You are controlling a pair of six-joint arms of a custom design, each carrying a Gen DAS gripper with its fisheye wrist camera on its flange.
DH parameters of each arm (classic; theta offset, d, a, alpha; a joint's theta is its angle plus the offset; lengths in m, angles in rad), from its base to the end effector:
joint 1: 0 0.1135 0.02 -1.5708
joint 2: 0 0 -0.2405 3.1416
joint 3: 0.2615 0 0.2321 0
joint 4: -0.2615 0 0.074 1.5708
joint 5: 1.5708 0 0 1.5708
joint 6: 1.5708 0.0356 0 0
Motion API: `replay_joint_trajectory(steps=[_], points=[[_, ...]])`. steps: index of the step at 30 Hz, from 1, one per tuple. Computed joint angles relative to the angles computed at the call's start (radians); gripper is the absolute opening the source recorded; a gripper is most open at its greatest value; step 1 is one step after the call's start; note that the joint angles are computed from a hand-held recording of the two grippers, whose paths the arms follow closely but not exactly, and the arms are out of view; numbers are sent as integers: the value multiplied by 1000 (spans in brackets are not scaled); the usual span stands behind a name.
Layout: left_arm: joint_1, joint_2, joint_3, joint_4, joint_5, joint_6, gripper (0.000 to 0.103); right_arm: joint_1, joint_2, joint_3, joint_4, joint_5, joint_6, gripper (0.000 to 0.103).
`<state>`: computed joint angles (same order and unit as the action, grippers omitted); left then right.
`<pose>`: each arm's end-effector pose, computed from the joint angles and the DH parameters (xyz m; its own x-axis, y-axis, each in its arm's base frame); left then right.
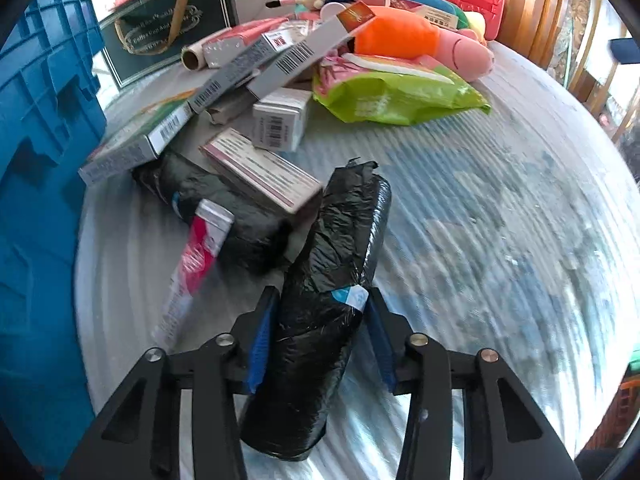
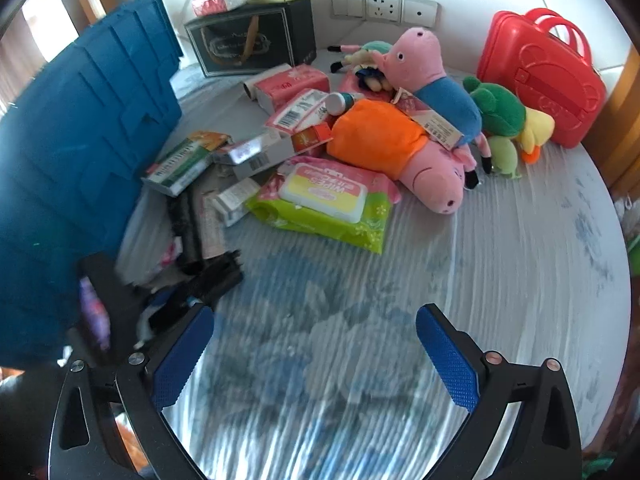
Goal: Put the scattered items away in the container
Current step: 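Grasp the black bag roll with the left tool while the right tool grasps the wipes pack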
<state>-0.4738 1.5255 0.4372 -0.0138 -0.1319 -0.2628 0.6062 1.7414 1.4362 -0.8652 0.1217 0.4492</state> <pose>0.1940 -0.0942 0.0855 -0.8704 0.1569 -0.4667 0.1795 0.9837 -0.0040 0.2780 0.1875 0.2397 -0.9104 -0.1067 -0.3997 -0.1457 0.9869 0.0686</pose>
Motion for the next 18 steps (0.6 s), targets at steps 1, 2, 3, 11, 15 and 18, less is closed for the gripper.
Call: replay_joint_trajectory(steps=[1, 2, 3, 11, 15, 18], points=[[-1, -16, -7, -11, 14, -13, 39, -10, 29, 4, 26, 3, -22, 103], [-5, -34, -15, -22, 23, -25, 39, -18, 61, 11, 49, 11, -50, 103], [-12, -52, -25, -30, 24, -37, 39, -24, 104, 26, 72, 23, -86, 103], [-40, -222, -102, -121, 15, -109, 39, -50, 473, 279, 199, 82, -447, 103], [-11, -299, -124, -168, 15, -120, 39, -59, 643, 440, 192, 87, -578, 103], [-2, -340, -133, -195, 10, -133, 39, -65, 744, 544, 187, 86, -666, 103]])
